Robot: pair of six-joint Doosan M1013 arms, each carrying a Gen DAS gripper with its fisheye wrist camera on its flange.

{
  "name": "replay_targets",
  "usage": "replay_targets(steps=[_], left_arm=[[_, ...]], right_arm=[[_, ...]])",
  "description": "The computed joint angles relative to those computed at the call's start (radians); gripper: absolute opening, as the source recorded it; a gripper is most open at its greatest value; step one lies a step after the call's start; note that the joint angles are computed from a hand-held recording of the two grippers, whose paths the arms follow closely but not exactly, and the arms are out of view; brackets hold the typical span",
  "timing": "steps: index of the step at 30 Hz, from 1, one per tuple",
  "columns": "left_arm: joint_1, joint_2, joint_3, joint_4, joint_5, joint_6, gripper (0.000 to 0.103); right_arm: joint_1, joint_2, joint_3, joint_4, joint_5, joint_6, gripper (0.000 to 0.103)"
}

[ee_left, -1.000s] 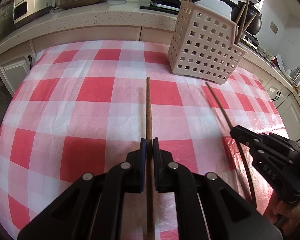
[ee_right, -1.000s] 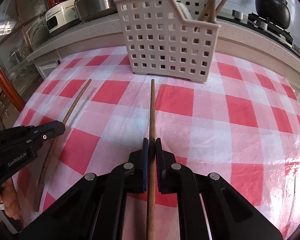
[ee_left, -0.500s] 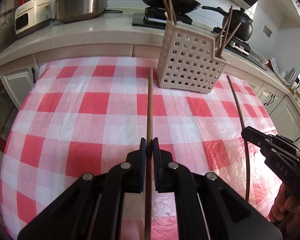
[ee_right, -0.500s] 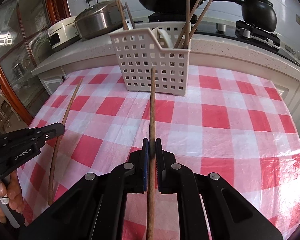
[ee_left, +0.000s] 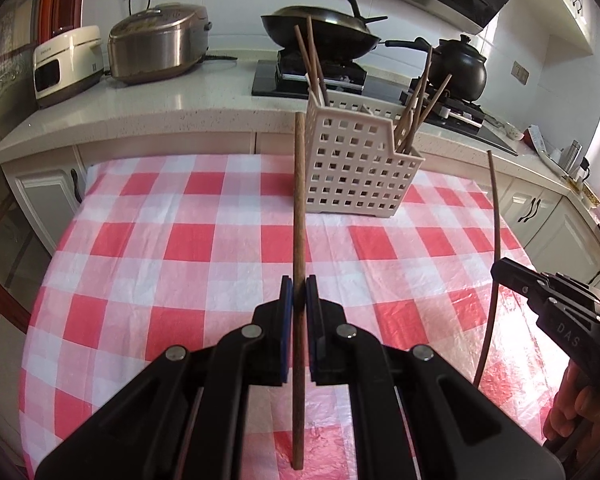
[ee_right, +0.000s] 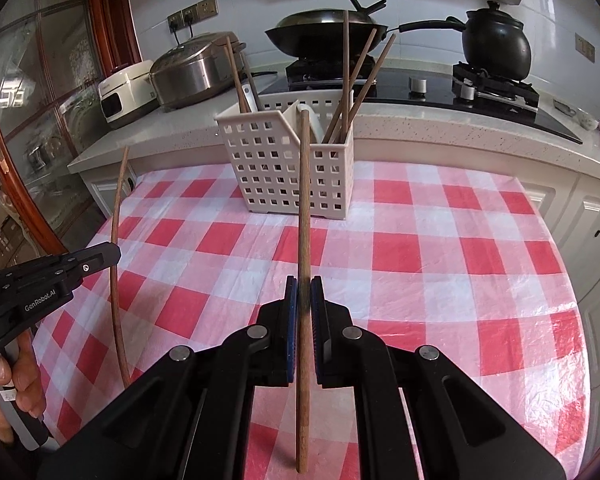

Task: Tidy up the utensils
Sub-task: 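Lift both chopsticks upright and carry them over the white caddy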

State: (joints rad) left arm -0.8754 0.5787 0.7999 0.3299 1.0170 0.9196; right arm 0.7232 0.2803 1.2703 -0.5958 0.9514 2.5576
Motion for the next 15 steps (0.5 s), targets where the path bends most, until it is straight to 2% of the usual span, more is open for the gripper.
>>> replay_targets(steps=[15], left_arm=[[-0.021, -0.021, 0.004, 0.038, -0.026, -0.005, 0.007]], right_arm=[[0.017, -0.035, 0.017, -0.057, -0.005, 0.044, 0.008]])
